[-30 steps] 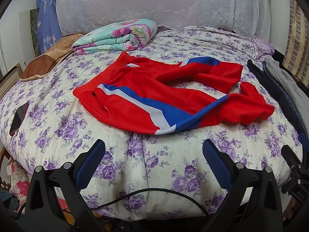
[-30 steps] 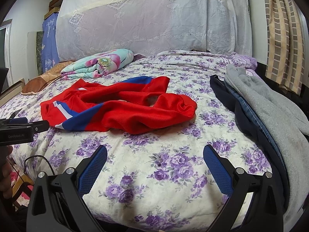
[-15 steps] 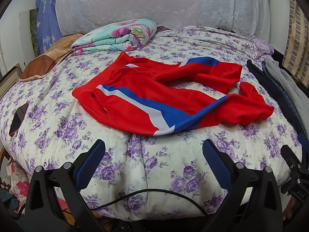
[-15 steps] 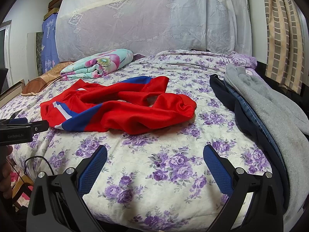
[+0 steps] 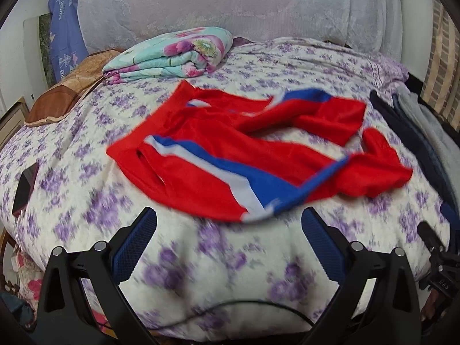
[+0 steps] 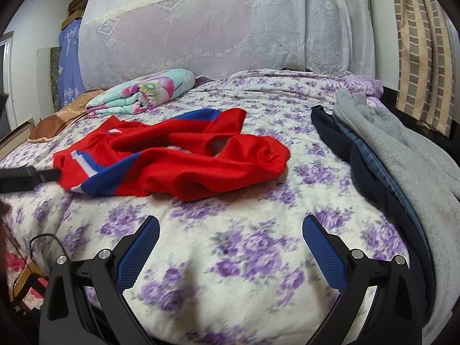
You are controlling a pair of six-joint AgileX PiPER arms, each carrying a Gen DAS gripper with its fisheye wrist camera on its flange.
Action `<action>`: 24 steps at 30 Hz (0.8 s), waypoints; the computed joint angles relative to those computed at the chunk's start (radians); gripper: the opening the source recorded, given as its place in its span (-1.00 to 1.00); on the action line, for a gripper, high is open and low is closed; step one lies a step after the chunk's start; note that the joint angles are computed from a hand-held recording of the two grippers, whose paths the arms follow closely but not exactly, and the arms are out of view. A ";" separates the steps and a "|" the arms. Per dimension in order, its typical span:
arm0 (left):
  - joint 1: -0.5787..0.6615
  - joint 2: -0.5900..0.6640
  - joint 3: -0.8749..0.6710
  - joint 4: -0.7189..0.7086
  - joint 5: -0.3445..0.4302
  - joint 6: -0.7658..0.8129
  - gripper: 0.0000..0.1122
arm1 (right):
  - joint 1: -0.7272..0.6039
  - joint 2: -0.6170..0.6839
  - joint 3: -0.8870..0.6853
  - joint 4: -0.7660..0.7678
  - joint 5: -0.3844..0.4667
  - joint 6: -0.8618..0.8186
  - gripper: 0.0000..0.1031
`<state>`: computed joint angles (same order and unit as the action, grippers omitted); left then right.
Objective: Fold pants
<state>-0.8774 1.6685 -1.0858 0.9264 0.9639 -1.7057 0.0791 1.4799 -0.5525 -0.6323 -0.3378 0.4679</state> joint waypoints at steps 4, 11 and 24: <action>0.236 -0.079 -0.038 -0.082 -0.118 0.293 0.76 | -0.030 0.065 -0.071 -0.048 0.012 0.063 0.93; 0.610 0.257 -0.480 -0.479 -0.181 0.993 0.76 | -0.072 0.193 -0.264 -0.391 0.038 0.420 0.93; 0.734 0.815 -1.294 -0.733 0.181 1.262 0.24 | -0.068 0.348 -0.548 -0.555 0.178 0.547 0.93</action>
